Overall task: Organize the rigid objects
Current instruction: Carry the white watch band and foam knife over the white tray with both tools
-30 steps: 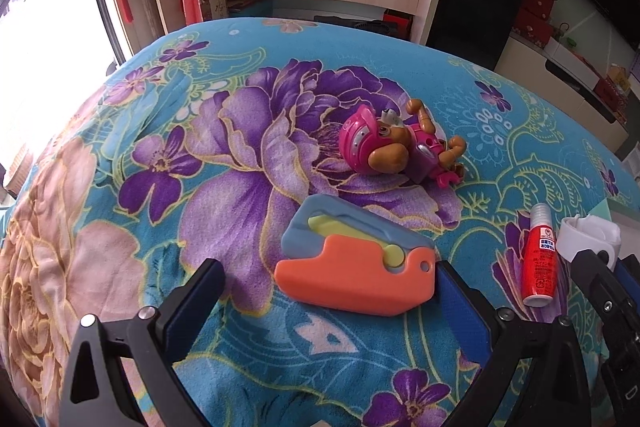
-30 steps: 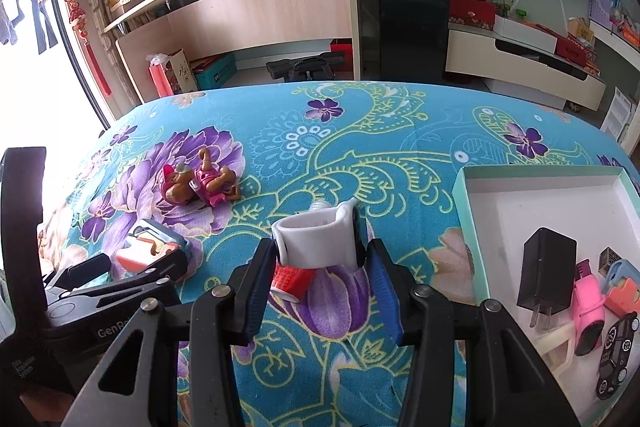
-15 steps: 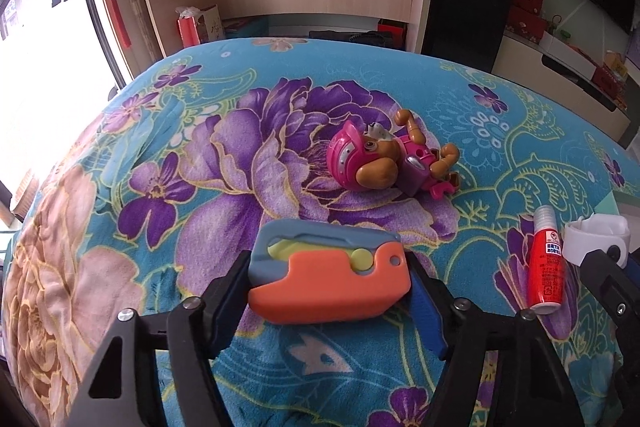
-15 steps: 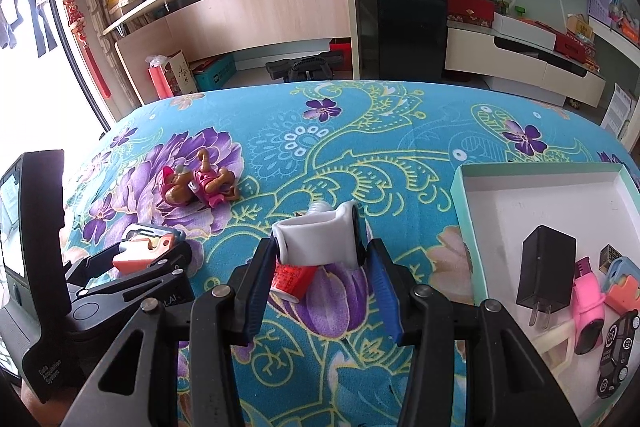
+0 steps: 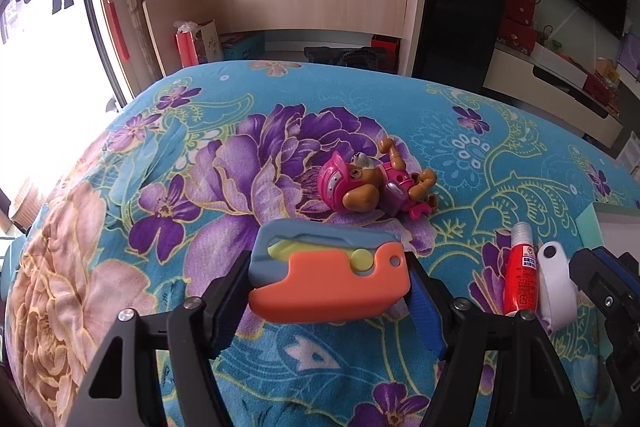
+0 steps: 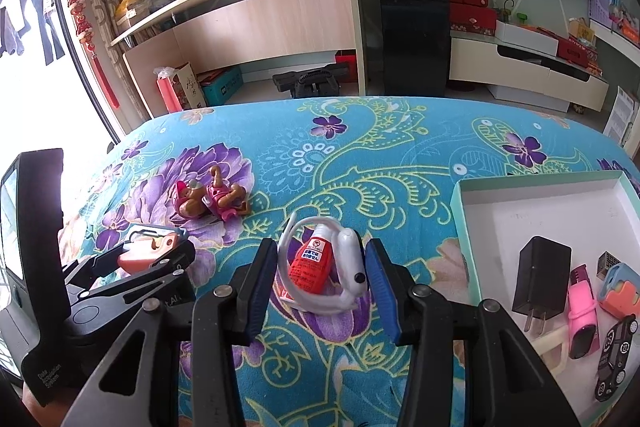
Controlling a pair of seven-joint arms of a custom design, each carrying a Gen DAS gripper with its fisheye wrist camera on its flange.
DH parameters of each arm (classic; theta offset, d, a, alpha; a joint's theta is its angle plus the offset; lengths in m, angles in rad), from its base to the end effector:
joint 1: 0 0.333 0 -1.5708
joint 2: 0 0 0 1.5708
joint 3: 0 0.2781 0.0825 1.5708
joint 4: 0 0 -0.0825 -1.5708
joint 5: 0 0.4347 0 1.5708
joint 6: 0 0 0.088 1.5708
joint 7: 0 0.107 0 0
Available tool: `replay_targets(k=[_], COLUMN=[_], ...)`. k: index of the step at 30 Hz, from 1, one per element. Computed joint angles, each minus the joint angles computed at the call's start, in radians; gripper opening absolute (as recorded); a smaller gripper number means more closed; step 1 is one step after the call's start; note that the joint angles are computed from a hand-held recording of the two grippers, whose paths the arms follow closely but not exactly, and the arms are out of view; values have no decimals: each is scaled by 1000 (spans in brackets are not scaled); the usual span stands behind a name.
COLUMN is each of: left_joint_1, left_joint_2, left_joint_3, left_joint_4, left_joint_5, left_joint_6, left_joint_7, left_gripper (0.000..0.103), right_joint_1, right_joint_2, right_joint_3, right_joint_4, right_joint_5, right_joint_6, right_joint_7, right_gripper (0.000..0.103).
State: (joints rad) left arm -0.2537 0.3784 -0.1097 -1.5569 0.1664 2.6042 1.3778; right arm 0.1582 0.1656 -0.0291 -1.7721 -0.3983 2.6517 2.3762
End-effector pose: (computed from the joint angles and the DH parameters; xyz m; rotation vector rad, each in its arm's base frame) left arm 0.7036 -0.2598 0.4550 -1.6051 2.0920 -0.7414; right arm 0.6911 0.1014 0.4895 -1.3851 2.0683 -0.6707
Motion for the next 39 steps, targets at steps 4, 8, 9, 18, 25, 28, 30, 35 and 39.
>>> replay_targets(k=[4,8,9,18,25,28,30,35,39], left_joint_1=[-3,-8,-8,1,-1,-1,-1,-5,-3], left_joint_2=[5,7,7,-3,-3,-2,-1,1,-13], left_joint_3=[-2,0,0,-14,-17,-17,-17,-14,-14], left_joint_4=[7,13,15,14,16,17,17,21,9], left_joint_5=[2,9,10,-21,-27,-29,-29,-24,-23], left_joint_6=[-11,-26,-33,-51,-58,-59,-60,-64,-45], left_joint_7=[11,9,9,29,39,43,45,37,29], left_gripper=[74,74,74,74,74,74,74,74,74], right_joint_1=[0,-3,-3,-30,-28,-27,-24,-18,-17], right_joint_2=[8,-8,-11,-34,-3,4,9,7,-12], right_joint_3=[-2,-7,-9,-7,3,6,5,-2,-6], right_joint_4=[8,-13,-15,-54,-26,-19,-12,-13,-27], right_joint_5=[1,-6,-15,27,65,83,82,65,46], right_joint_6=[-29,-10,-15,-8,-32,-40,-50,-48,-35], right_joint_7=[6,26,37,56,-1,-26,-34,-26,-7], right_gripper=[17,17,17,50,50,37,27,19,18])
